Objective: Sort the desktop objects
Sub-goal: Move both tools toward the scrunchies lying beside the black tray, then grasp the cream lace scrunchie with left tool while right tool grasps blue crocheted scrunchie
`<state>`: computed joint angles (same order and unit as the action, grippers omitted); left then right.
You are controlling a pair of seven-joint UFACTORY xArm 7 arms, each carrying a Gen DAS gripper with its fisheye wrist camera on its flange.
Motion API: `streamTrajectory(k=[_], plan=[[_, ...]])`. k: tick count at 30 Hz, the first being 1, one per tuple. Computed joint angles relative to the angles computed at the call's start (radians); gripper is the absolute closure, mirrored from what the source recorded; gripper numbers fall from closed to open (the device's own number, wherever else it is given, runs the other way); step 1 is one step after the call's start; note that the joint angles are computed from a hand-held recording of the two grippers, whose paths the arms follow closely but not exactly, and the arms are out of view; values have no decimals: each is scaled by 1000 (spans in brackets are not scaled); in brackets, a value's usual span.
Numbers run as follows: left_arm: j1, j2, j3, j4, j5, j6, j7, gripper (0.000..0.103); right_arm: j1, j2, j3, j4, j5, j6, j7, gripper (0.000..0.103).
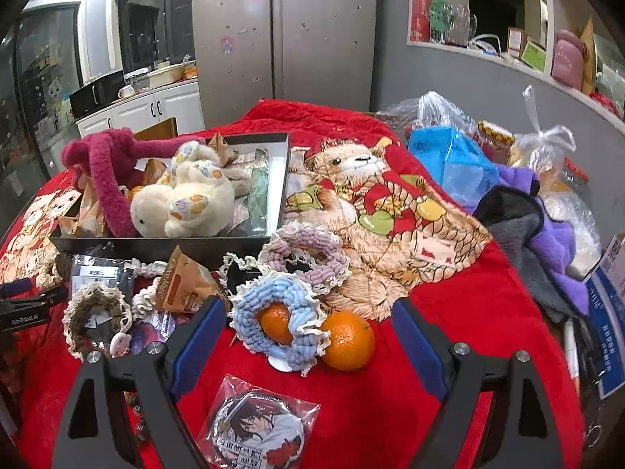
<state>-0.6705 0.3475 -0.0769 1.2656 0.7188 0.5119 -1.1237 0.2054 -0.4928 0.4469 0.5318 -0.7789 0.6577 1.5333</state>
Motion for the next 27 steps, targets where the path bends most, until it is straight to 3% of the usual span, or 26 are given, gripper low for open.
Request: streamTrajectory(k=[11,16,17,19,20,21,22,25,27], plan=[[1,2,8,-7,12,-22,6,0,-20,8,-20,-38,0,-109,-5,14],[-2,-3,8,-13,20,-25,4,4,-32,-9,-9,-49,15,-135,-15,28],[-4,-6,9,-16,29,-31,1,8,-34,-7,1,-43,20,-112,-19,31],[-13,-15,12,-25,57,-44,-15,24,-37,-7,13,-36,23,-77,-20,49],[-15,-19,13,-30,71,-54,-22,38,-35,-12,13,-38,24,-68,-17,53],[-18,-21,13,-30,81,-51,-30,45,-34,-24,8,-47,24,-75,-9,58],[-18,-22,12,-29,87,-48,-36,48,-34,-32,3,-55,24,-85,-8,66],[-18,-33,15,-38,107,-47,-72,69,-38,-41,11,-57,25,-73,-13,84],[-6,-41,12,-52,109,-65,-91,76,-42,-45,17,-60,18,-75,-8,89]])
